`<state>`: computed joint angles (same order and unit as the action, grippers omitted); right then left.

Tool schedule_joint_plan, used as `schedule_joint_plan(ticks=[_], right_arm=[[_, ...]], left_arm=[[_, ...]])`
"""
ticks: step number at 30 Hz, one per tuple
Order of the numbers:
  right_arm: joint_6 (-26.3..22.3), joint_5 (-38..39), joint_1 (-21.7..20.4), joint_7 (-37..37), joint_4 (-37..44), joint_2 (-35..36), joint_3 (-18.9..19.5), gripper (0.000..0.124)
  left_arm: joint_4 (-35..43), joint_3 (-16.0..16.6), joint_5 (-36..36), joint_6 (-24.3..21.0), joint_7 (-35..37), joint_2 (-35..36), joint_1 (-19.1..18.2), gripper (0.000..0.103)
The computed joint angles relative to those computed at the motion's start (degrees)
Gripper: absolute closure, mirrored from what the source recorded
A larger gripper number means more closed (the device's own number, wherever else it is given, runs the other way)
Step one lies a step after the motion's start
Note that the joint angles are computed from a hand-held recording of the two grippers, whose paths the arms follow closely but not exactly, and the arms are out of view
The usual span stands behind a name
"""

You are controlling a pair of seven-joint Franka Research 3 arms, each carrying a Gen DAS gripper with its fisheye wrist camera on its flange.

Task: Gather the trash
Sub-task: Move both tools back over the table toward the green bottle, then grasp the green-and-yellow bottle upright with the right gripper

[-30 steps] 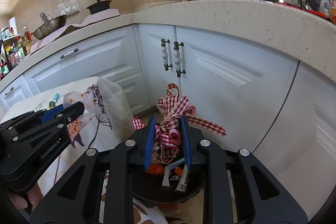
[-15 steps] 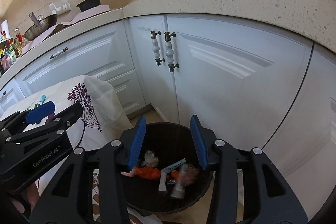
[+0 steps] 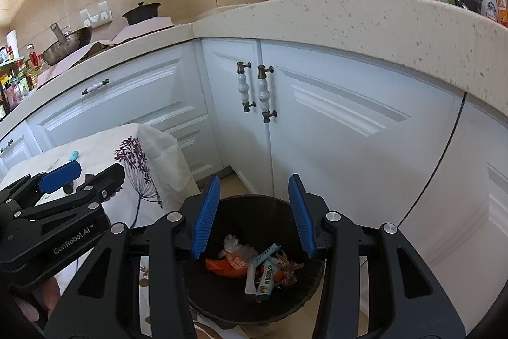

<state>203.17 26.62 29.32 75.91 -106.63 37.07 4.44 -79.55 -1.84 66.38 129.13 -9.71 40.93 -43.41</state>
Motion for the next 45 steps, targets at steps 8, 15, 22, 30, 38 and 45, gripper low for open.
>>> schedule_joint_plan(ticks=[8,15,22,30,38,45], right_arm=[[-0.24,0.58,1.75,-0.83,0.49,-0.41,-0.01,0.08],[-2.01,-1.36,2.93,-1.24,3.79,0.88,1.28,0.08],[-5.35,-3.73,5.53,-1.63,9.13,3.6,1.91,0.079],[-12.81,-6.86,9.91,-1.62,18.29,8.33,0.63,0.079],[-21.71,-11.3,13.95,1.05,28.58,13.71,-1.82,0.079],[-31.85,-16.84,16.38,5.94,40.54,20.0,-4.53,0.079]], left_arm=[[-7.83,-0.75,2.19,-0.74,-4.43,-5.8,1.05,0.034],[-17.89,-3.24,4.4,-3.7,-9.51,-13.1,3.95,0.034],[-28.34,-6.67,4.49,-7.18,-13.82,-20.47,8.39,0.034],[-39.37,-9.9,2.0,-8.54,-18.59,-27.87,14.03,0.032],[-47.34,-11.53,-0.26,-6.65,-21.93,-32.77,18.53,0.032],[-50.99,-12.04,-1.18,-4.69,-22.71,-34.91,20.97,0.032]])
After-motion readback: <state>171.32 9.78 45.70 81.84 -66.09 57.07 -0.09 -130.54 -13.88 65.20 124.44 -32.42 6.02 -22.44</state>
